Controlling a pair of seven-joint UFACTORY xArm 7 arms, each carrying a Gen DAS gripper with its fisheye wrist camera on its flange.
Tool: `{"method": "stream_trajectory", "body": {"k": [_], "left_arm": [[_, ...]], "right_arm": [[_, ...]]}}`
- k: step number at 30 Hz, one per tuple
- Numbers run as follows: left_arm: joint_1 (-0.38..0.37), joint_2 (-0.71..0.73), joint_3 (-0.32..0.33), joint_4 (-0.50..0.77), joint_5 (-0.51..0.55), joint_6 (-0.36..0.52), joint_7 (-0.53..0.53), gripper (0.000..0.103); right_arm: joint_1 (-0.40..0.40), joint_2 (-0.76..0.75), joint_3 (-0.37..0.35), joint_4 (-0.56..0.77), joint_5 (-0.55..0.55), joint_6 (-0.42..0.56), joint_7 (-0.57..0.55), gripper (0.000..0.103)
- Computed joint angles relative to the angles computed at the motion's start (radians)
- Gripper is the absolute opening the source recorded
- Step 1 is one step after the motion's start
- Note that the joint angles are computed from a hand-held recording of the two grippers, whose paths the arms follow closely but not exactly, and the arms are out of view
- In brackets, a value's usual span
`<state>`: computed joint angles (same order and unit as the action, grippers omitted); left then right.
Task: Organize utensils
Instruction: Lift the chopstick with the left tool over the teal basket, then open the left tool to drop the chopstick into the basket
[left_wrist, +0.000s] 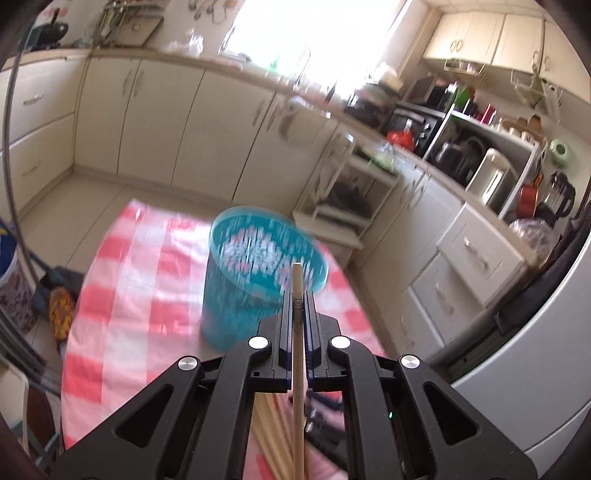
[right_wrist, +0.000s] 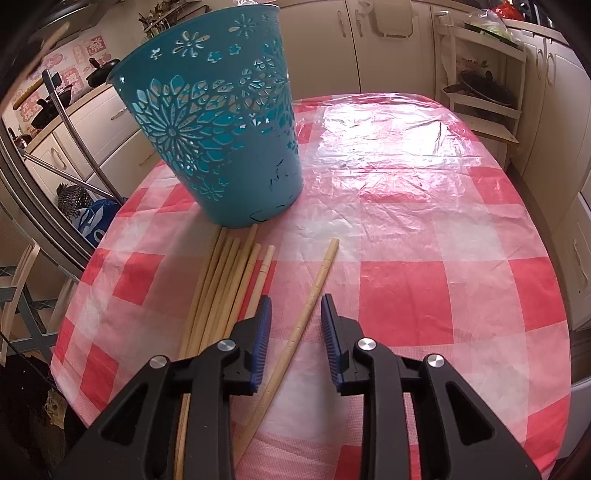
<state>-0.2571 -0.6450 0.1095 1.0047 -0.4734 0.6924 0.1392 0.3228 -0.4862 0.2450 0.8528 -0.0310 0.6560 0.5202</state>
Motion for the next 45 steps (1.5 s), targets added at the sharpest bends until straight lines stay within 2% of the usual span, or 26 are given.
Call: {"method": "stream_trajectory", "body": {"k": [3,6,7,9,11,13,16,18,21,24,25,26,28,29,30,34,39,45], "left_arm": [[0.016,0.095,-0.034,0.108,0.016,-0.103,-0.029,0.005],[0.059,0.174,-0.089,0.206,0.072,-0.225,-0.107,0.005],[0.104,0.207,-0.133,0.228,0.128,-0.302,-0.16,0.005],[0.21,0.263,-0.22,0.271,0.262,-0.396,-0.303,0.005],[0.329,0.308,-0.312,0.296,0.412,-0.453,-0.462,0.005],[0.436,0.347,-0.398,0.325,0.559,-0.453,-0.61,0.005],[0.466,0.371,-0.425,0.319,0.673,-0.436,-0.701,0.005],[0.451,0.364,-0.412,0.274,0.711,-0.447,-0.722,0.005],[0.38,0.356,-0.361,0.226,0.721,-0.43,-0.689,0.005],[0.284,0.315,-0.286,0.165,0.697,-0.383,-0.606,0.006],[0.264,0.292,-0.269,0.132,0.687,-0.377,-0.585,0.007],[0.25,0.264,-0.254,0.101,0.677,-0.366,-0.569,0.013],[0.248,0.188,-0.238,0.021,0.667,-0.357,-0.561,0.031],[0.255,0.141,-0.232,-0.025,0.662,-0.351,-0.56,0.045],[0.266,0.087,-0.225,-0.075,0.657,-0.342,-0.563,0.053],[0.243,-0.061,-0.156,-0.235,0.594,-0.275,-0.497,0.058],[0.227,-0.111,-0.089,-0.346,0.498,-0.164,-0.43,0.06],[0.265,-0.081,-0.103,-0.39,0.478,-0.173,-0.395,0.065]], "right_arm": [[0.002,0.0,-0.001,-0.001,0.0,-0.003,-0.002,0.03],[0.004,-0.001,-0.005,-0.003,0.005,-0.008,-0.007,0.03],[0.004,-0.001,-0.005,-0.003,0.004,-0.009,-0.008,0.03],[0.005,-0.001,-0.005,-0.005,0.004,-0.012,-0.012,0.032],[0.006,0.001,-0.006,-0.003,0.005,-0.012,-0.018,0.033],[0.008,0.002,-0.01,-0.001,0.01,-0.01,-0.022,0.033],[0.008,0.002,-0.011,-0.003,0.015,-0.013,-0.025,0.033],[0.007,0.003,-0.011,-0.002,0.015,-0.014,-0.027,0.035],[0.004,0.005,-0.006,-0.001,0.009,-0.014,-0.026,0.036],[0.003,0.006,-0.003,0.0,0.004,-0.014,-0.025,0.036],[0.004,0.006,-0.003,0.0,0.003,-0.015,-0.025,0.036],[0.005,0.005,-0.004,-0.001,0.004,-0.016,-0.028,0.036],[0.007,0.002,-0.006,-0.004,0.006,-0.017,-0.032,0.036],[0.008,0.0,-0.008,-0.006,0.007,-0.015,-0.034,0.036],[0.008,-0.005,-0.008,-0.008,0.008,-0.012,-0.035,0.036],[0.004,-0.022,-0.004,-0.02,0.005,-0.006,-0.032,0.036],[-0.02,-0.011,0.035,-0.002,-0.056,0.017,0.0,0.036],[-0.023,0.012,0.041,0.031,-0.081,0.058,0.023,0.036]]}}
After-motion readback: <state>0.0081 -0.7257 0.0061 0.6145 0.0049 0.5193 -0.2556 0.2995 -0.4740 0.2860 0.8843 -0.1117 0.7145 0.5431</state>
